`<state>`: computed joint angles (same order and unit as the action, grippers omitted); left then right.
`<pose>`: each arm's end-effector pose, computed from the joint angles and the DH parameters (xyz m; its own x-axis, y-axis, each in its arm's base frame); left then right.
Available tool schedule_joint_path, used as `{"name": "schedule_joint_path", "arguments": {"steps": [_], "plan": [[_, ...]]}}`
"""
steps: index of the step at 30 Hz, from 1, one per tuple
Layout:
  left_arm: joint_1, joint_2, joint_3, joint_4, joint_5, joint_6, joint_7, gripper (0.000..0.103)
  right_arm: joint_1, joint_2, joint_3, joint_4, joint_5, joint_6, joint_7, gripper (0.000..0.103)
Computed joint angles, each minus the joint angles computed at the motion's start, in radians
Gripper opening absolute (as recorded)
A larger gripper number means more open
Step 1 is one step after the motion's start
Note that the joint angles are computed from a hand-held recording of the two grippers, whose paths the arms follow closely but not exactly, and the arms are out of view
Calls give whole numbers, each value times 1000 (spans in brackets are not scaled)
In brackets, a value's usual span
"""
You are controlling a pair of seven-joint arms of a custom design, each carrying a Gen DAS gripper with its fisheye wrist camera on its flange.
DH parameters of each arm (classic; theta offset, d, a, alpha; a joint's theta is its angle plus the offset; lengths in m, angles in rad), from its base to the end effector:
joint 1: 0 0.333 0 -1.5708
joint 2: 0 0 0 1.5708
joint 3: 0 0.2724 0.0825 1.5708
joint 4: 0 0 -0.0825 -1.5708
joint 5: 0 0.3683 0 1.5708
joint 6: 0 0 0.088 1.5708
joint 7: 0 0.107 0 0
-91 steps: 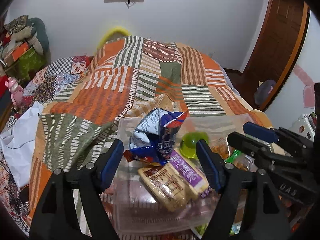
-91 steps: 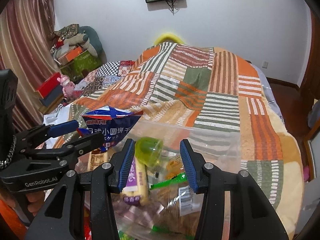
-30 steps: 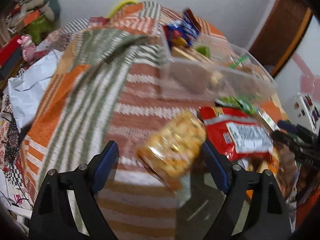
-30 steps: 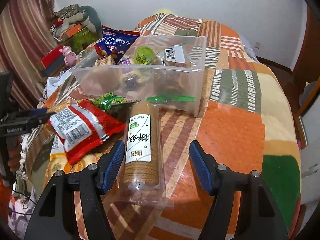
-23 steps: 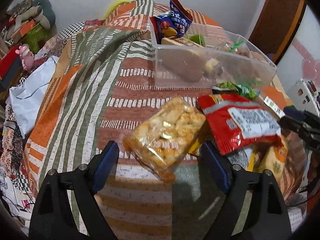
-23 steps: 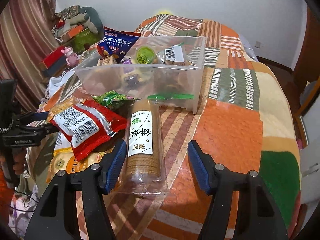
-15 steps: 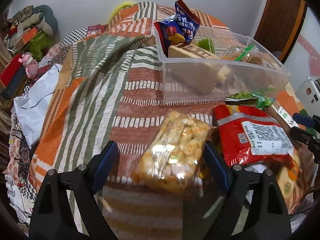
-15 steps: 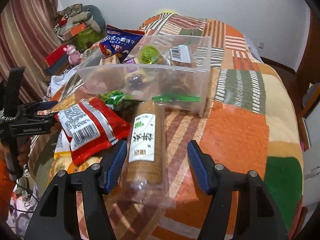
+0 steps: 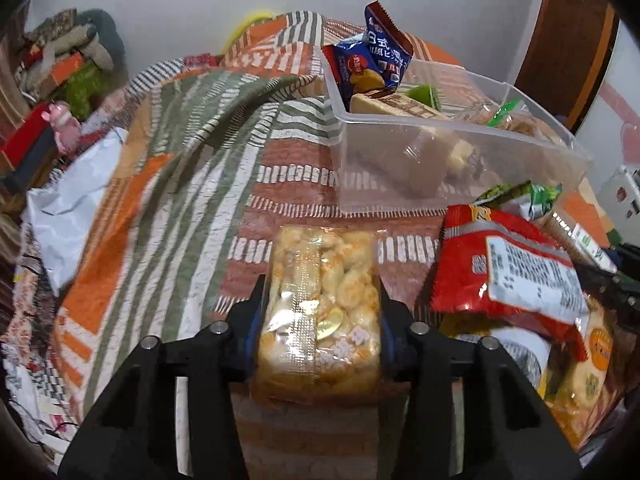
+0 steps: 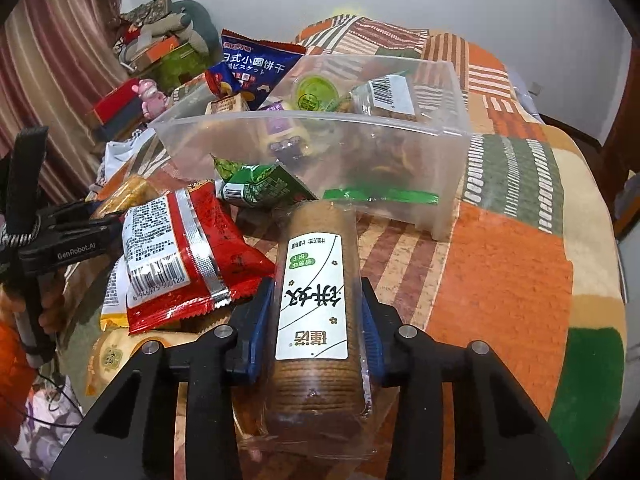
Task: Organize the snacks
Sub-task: 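Lower the pastry bag into the box with the left tool while the right places the cookie roll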
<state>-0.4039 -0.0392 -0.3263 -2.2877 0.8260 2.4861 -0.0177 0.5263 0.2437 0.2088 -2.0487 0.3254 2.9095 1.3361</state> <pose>0.3853 -0.3496 0.3562 0.2300 -0.9725 0.0377 -0.7876 -0.2088 -0.5797 0.4675 0.3896 0.3594 0.6405 -0.7516 -0.1575 -0.6757 -0.4542 -0.5806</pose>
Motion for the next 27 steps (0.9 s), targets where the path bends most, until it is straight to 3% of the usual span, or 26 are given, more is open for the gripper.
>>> {"name": "schedule_joint_path", "arguments": {"steps": [8, 16, 27], "plan": [[-20, -46, -20, -15, -2, -49, -26, 45, 17, -63, -17, -69, -44, 52, 66, 36], [-10, -113, -46, -14, 27, -62, -63, 45, -17, -123, 14, -108, 58, 105, -5, 36], [7, -103, -52, 67, 108, -78, -54, 45, -16, -127, 20, -78, 135, 164, -76, 36]]}}
